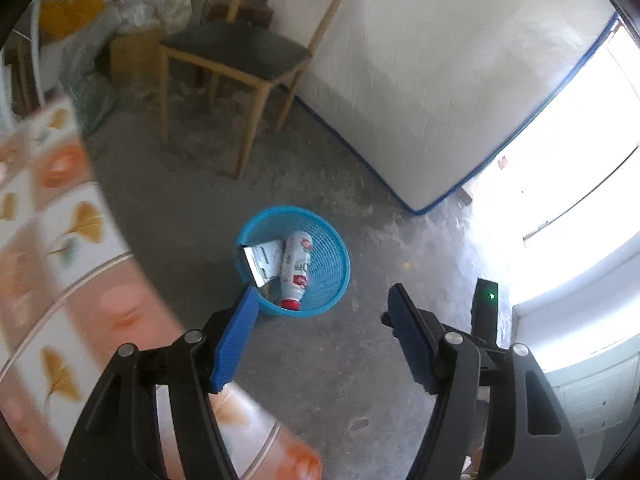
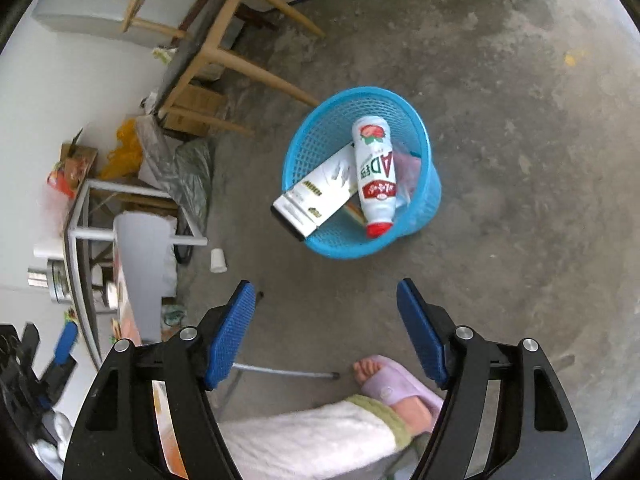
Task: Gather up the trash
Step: 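Move both open tools back over the table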
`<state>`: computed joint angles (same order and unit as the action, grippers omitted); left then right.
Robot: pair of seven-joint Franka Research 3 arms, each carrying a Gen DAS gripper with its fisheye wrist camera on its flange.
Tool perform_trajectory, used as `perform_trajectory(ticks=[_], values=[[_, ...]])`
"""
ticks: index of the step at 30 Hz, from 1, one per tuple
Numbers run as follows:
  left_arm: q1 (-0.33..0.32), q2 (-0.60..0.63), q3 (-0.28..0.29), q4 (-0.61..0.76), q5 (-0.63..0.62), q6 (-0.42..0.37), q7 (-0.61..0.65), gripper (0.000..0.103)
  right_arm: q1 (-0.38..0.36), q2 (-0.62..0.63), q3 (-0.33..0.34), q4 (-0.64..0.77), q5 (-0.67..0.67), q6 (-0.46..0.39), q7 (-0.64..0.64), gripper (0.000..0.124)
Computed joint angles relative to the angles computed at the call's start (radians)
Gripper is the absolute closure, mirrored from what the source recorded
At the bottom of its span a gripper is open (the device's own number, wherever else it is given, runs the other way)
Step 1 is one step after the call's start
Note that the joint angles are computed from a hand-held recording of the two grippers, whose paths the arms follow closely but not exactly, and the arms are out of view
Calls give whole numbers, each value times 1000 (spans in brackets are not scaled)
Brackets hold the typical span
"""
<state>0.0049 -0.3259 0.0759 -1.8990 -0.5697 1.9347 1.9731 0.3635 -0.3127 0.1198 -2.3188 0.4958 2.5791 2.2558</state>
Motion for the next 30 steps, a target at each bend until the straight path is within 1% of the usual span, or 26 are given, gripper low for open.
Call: perform_trajectory(ticks=[3,5,6,8,10,14,16,17,21,23,24,27,28,30], values=[[23,-106,36,-54,15,-9,13,38,8,-25,25,7,-32,16,9,53],[27,-169,69,-90,21,-21,27,33,33,-47,29,9,-19,41,-16,48],[34,-209,87,-113,32,-33,31,33,53,-45,27,23,-3,55,-44,47],[49,-288,133,-155,57,-68,44,30,85,-32,22,56,23,56,-95,46],[69,-360,161,-198,93,-69,43,28,121,0,20,111,51,42,-164,45],[142,-505,217,-290,192,-10,8,24,173,80,31,228,120,12,-287,44],[185,-567,251,-324,245,19,-22,23,201,133,35,299,182,-6,-360,44],[211,-597,269,-339,273,30,-41,22,212,165,42,340,211,-18,-396,44],[250,-660,340,-356,351,62,-74,22,235,288,81,498,272,-86,-487,44],[283,-678,365,-368,401,91,-89,22,247,370,106,608,300,-149,-541,44],[294,-682,379,-367,420,92,-96,22,251,397,117,643,297,-167,-545,44],[332,-672,420,-375,471,89,-121,22,273,534,156,819,286,-257,-562,44],[338,-664,433,-386,481,102,-121,22,283,581,167,878,277,-283,-563,44],[360,-652,455,-399,497,100,-126,22,313,659,181,982,234,-320,-553,44]])
